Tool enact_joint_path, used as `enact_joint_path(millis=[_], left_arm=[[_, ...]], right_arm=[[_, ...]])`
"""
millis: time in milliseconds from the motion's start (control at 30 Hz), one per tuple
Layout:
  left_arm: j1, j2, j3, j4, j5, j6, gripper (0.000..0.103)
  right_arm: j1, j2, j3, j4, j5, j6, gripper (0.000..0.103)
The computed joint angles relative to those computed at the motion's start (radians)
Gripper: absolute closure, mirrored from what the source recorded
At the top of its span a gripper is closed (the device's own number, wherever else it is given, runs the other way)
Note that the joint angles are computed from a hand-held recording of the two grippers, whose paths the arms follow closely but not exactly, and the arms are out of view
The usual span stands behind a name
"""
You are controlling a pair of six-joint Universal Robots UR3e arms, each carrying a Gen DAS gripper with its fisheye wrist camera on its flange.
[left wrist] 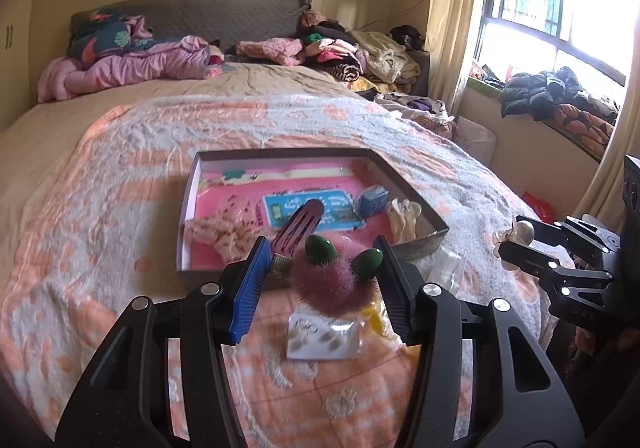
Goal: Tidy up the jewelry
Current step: 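Grasp the pink fuzzy pom-pom with the left tool while the right tool grasps the clear pearl flower, then carry the pom-pom and pearl flower into the tray and open both tools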
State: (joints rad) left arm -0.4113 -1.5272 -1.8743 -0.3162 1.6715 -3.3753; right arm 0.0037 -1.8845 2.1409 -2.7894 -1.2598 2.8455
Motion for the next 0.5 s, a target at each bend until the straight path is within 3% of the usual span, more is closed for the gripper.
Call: enact_joint_path(millis=[500], left_arm=[[-0.008,-0.188,0.264,-0.051,-0.015,0.045,0.059]], right_arm=[[-0.061,0.059,-0.091,-0.052,0.014,0.028,0.06]])
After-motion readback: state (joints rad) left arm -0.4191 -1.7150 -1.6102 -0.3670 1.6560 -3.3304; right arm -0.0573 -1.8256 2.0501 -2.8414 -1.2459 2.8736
